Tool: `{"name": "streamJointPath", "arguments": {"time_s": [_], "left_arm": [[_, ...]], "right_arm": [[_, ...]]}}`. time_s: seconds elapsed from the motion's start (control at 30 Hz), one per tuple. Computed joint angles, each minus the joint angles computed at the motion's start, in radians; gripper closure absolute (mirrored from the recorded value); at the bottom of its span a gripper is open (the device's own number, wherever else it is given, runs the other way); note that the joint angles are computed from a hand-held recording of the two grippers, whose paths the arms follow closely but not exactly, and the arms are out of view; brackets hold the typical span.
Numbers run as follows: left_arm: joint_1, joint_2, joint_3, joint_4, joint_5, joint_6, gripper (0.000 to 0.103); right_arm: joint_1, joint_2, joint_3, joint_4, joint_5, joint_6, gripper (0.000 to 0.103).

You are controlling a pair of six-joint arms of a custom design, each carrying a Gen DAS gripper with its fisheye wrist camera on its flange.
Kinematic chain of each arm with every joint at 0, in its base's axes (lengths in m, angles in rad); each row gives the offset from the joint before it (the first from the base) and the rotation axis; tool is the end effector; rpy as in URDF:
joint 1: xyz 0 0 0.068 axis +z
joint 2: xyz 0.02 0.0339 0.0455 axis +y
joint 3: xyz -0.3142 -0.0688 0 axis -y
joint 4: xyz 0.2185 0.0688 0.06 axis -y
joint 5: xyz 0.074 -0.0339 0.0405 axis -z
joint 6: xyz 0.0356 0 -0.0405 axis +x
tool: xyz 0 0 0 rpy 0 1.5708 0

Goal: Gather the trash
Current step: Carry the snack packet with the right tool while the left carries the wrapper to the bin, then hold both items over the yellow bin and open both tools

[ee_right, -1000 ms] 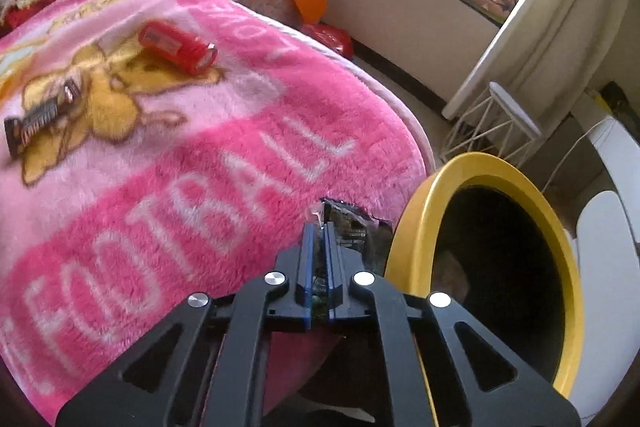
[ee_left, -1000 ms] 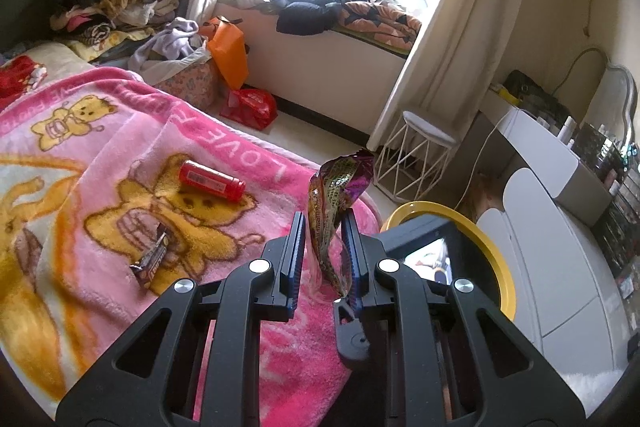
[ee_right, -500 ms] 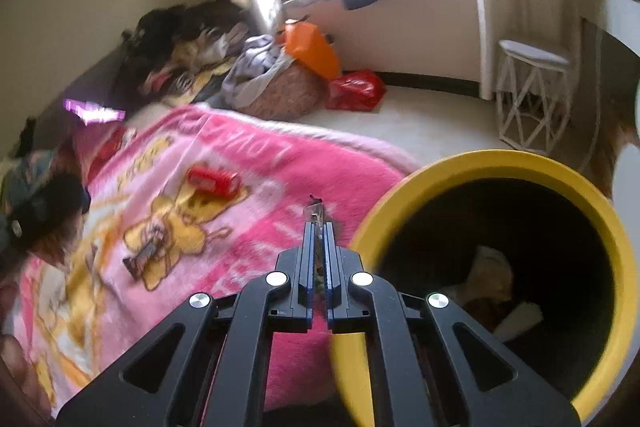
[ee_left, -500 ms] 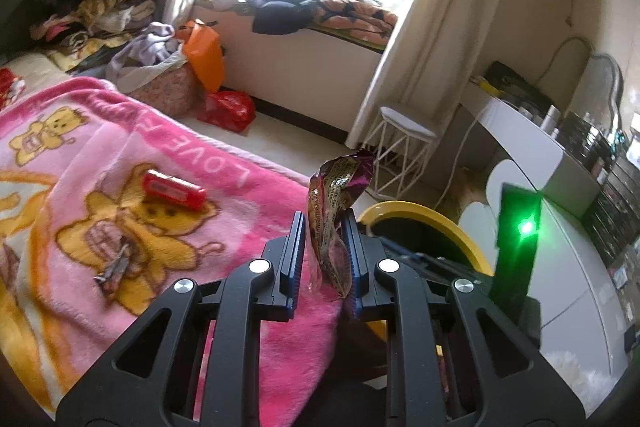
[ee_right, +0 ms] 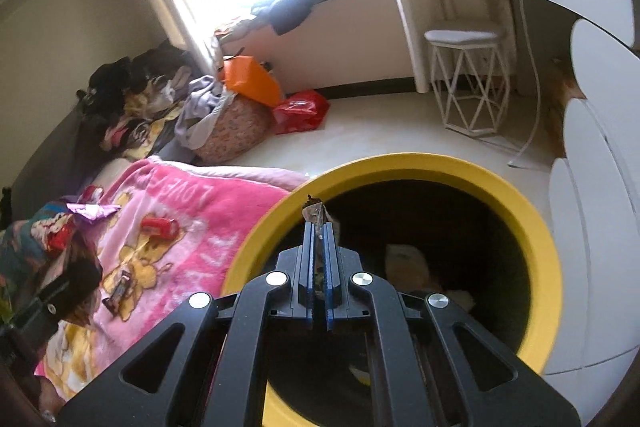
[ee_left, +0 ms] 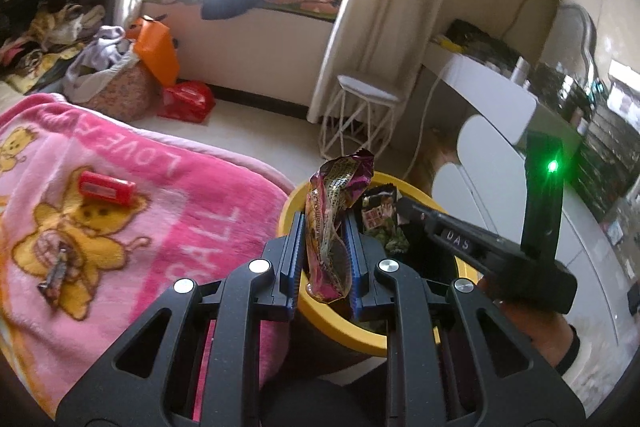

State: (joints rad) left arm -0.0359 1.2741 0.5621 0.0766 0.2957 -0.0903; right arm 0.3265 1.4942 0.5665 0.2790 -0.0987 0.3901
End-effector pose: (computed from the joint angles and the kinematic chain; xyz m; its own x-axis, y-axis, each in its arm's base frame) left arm 0.2192 -0.0183 0.2525 -0.6149 -0.0642 -0.7860 0.2141 0.9456 -0.2448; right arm 0.2472 0.0874 0.2218 -0.6789 0.1696 -0.7144 -0.1464 0.9221 0.3581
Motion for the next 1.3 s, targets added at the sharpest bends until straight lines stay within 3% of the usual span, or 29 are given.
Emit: {"name": "streamJointPath", "arguments": {"time_s": [0.43,0.47,0.5,0.53,0.6,0.67,0.83,1.3], "left_arm": [[-0.174,0.170,0.011,0.104,-0.052,-0.041,0.087],[-0.184,0.176,0.009,0.118,-0.058,-0.043,0.074],[-0.191,0.186,0.010,0.131,-0.058,-0.047,0.052],[-0.188,0.194,0.013,0.136,-0.040,-0.050,0.044],[-0.188,0.198,0.008,0.157,-0.035,-0.060,0.023],[-0.190,0.194,0.002,0.168,-0.059,-0.065,0.010],[-0.159,0.180,-0.006,0.145,-0.080,-0.081,0.010],[0.024,0.063,-0.075,0.114,-0.061,-0.037,0.010]], "right_arm": [[-0.138,-0.032,-0.063,-0.003,-0.072,0.009,0.096],[-0.155,-0.035,-0.066,-0.006,-0.080,0.008,0.093],[-0.165,-0.039,-0.069,-0.008,-0.079,0.009,0.083],[-0.178,-0.045,-0.075,-0.009,-0.076,0.016,0.068],[-0.199,-0.057,-0.088,-0.001,-0.076,0.030,0.062],[-0.212,-0.067,-0.089,-0.011,-0.062,0.023,0.059],[-0.188,-0.109,-0.109,-0.009,-0.016,0.008,0.044],[0.022,-0.157,-0.076,-0.014,0.106,-0.049,0.029]]}}
